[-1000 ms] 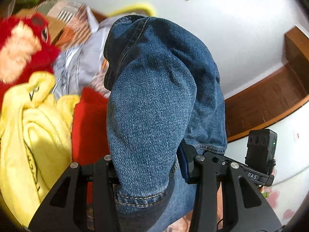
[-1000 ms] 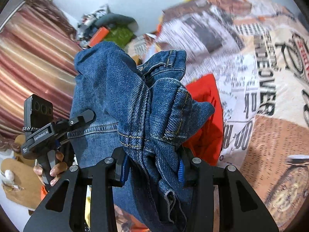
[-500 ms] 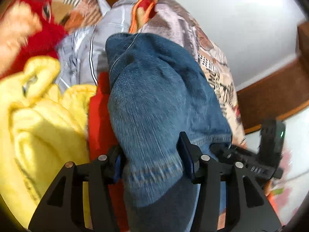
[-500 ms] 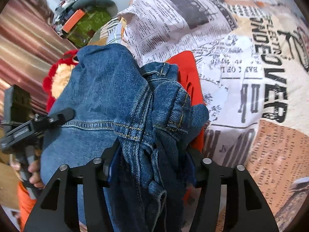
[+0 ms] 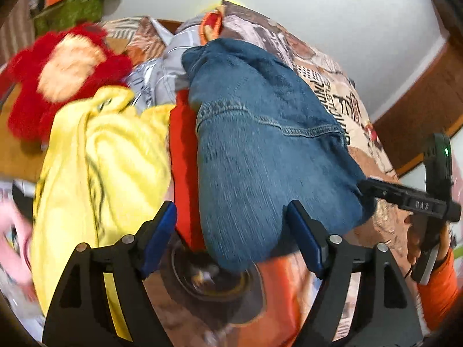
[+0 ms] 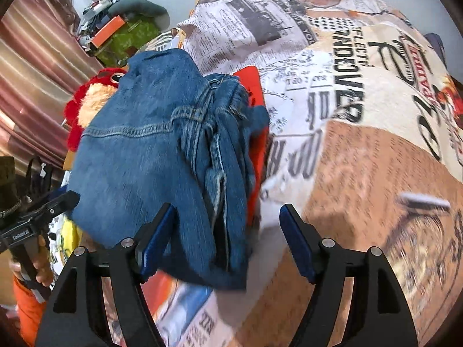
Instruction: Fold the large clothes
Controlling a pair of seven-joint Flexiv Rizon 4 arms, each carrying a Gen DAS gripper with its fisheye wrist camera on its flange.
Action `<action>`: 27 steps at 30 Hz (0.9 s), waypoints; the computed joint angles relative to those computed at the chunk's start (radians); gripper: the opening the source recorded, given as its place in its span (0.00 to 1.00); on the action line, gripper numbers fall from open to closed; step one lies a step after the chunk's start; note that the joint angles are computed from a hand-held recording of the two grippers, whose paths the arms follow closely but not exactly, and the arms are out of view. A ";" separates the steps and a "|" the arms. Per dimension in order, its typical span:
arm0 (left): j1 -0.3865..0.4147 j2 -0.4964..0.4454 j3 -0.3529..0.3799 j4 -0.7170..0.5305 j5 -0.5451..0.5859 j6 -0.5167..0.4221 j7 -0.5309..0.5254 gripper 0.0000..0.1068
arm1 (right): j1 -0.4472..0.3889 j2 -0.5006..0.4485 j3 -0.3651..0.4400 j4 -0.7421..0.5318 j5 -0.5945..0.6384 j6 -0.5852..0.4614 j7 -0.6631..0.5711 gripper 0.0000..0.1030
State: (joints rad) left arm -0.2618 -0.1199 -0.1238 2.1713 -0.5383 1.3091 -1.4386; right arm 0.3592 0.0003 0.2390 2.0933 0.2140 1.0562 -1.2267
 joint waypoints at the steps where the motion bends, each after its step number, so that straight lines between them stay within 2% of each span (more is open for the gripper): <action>1: -0.003 0.012 -0.001 0.011 -0.013 0.000 -0.011 0.73 | 0.000 0.013 0.003 0.010 -0.016 0.000 0.011 0.69; 3: -0.014 0.035 0.016 0.011 0.050 -0.013 -0.081 0.73 | -0.001 0.055 0.012 0.049 -0.096 0.021 0.063 0.69; 5: -0.024 0.065 0.038 -0.007 0.188 -0.026 -0.184 0.73 | -0.002 0.097 0.018 0.079 -0.149 0.053 0.101 0.69; 7: -0.029 0.106 0.047 -0.036 0.337 -0.041 -0.289 0.73 | 0.003 0.141 0.020 0.096 -0.163 0.082 0.119 0.69; 9: -0.029 0.154 0.040 -0.056 0.434 -0.048 -0.355 0.73 | 0.006 0.197 0.024 0.112 -0.171 0.118 0.138 0.69; 13: -0.014 0.264 0.000 -0.090 0.610 -0.051 -0.478 0.73 | -0.002 0.305 0.049 0.147 -0.244 0.203 0.206 0.69; 17: 0.035 0.381 -0.079 -0.119 0.772 -0.057 -0.596 0.73 | -0.022 0.410 0.081 0.186 -0.320 0.298 0.257 0.69; 20: 0.084 0.460 -0.152 -0.136 0.869 -0.063 -0.667 0.73 | -0.081 0.481 0.129 0.215 -0.408 0.379 0.320 0.69; 23: 0.190 0.572 -0.272 -0.147 0.994 -0.079 -0.794 0.73 | -0.173 0.550 0.188 0.241 -0.500 0.454 0.393 0.69; 27: 0.265 0.684 -0.353 -0.123 1.026 -0.044 -0.896 0.73 | -0.338 0.643 0.283 0.272 -0.613 0.538 0.498 0.69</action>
